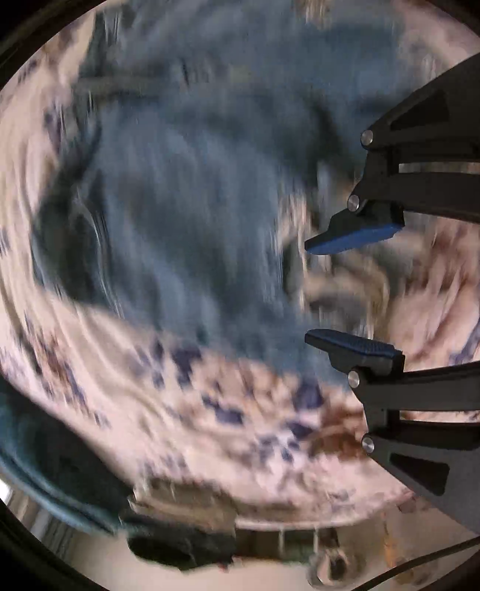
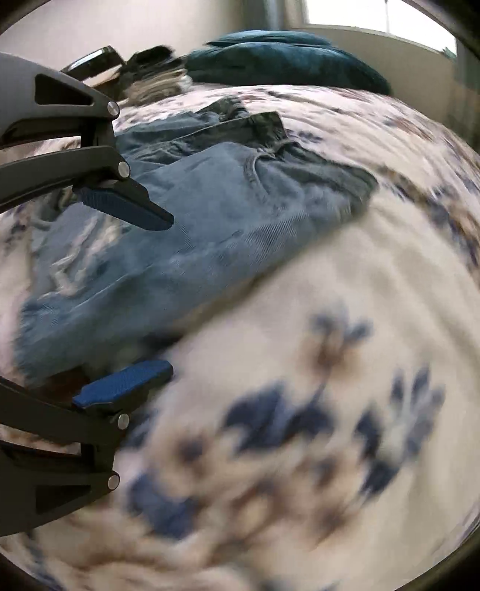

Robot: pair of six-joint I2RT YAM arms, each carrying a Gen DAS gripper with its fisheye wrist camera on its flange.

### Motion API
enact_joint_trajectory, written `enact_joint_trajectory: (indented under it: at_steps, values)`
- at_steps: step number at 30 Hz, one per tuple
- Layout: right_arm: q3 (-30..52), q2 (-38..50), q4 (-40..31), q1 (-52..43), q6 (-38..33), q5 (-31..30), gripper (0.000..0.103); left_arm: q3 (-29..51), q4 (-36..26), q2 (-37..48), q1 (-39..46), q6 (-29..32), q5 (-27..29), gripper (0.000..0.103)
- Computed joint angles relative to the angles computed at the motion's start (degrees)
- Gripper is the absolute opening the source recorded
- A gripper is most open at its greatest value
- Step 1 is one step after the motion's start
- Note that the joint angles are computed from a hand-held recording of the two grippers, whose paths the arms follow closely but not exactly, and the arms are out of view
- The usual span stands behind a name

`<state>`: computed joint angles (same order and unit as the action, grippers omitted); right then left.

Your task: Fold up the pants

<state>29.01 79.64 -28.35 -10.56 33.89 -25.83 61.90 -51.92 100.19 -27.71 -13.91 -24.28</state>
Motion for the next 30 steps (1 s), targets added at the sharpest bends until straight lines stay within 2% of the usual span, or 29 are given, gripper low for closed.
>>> enact_joint_trajectory:
  at_steps: [2,3,4,6,9,12,15,19,21,23,24,25,26,27,30]
  values:
    - [2.57,5.38,2.76,3.14,0.08,1.61,0.058,-0.73,0.39,0.22,3.13,-0.3,2.94,0.04]
    - [3.72,7.02,3.0,4.93,0.76,3.09,0.038,-0.52,0.1,0.37,4.48,-0.59,4.44,0.039]
    - [5.0,8.41,3.0,6.86,1.21,4.56,0.025,-0.69,0.05,-0.17,5.38,-0.52,5.35,0.04]
    - [6.98,8.06,1.44,9.99,3.88,5.93,0.012,-1.47,-0.06,-2.21,6.35,0.29,5.91,0.04]
    - [10.82,2.64,-2.76,16.11,8.42,6.98,0.009,-2.92,-1.14,-6.56,9.94,2.29,8.21,0.04]
    - [19.84,3.51,-7.08,24.8,13.19,7.11,0.009,-4.13,-1.97,-9.84,13.36,2.16,12.92,0.04]
    - [30.06,10.98,-6.25,33.29,16.36,5.32,0.009,-5.1,-2.4,-12.23,16.86,2.4,14.85,0.04]
    - [45.76,26.18,-5.44,43.36,18.68,1.52,0.009,-7.38,-1.96,-13.13,21.11,3.47,15.51,0.039]
    - [56.19,36.65,-9.45,46.07,17.67,-2.05,0.014,-8.28,-1.63,-13.25,23.84,4.63,16.34,0.039]
    - [61.24,43.63,-10.46,46.71,20.13,-7.72,0.019,-8.76,-1.56,-13.22,26.36,5.62,17.65,0.039]
    - [62.33,45.14,-10.98,46.65,20.48,-10.13,0.028,-8.64,-1.8,-13.19,27.12,6.01,18.26,0.039]
    - [62.29,45.16,-11.01,46.44,20.7,-11.19,0.048,-8.3,-2.4,-13.25,28.19,6.37,19.55,0.039]
    - [61.04,43.61,-10.88,45.99,20.54,-11.09,0.06,-7.98,-2.85,-13.39,28.87,6.51,20.56,0.039]
    - [60.37,42.16,-11.63,45.59,19.65,-10.39,0.081,-7.53,-3.51,-13.7,29.5,6.57,22.04,0.039]
    - [63.45,39.16,-20.88,42.78,13.27,-8.01,0.084,-5.9,-5.87,-14.5,30.66,6.42,28.27,0.039]
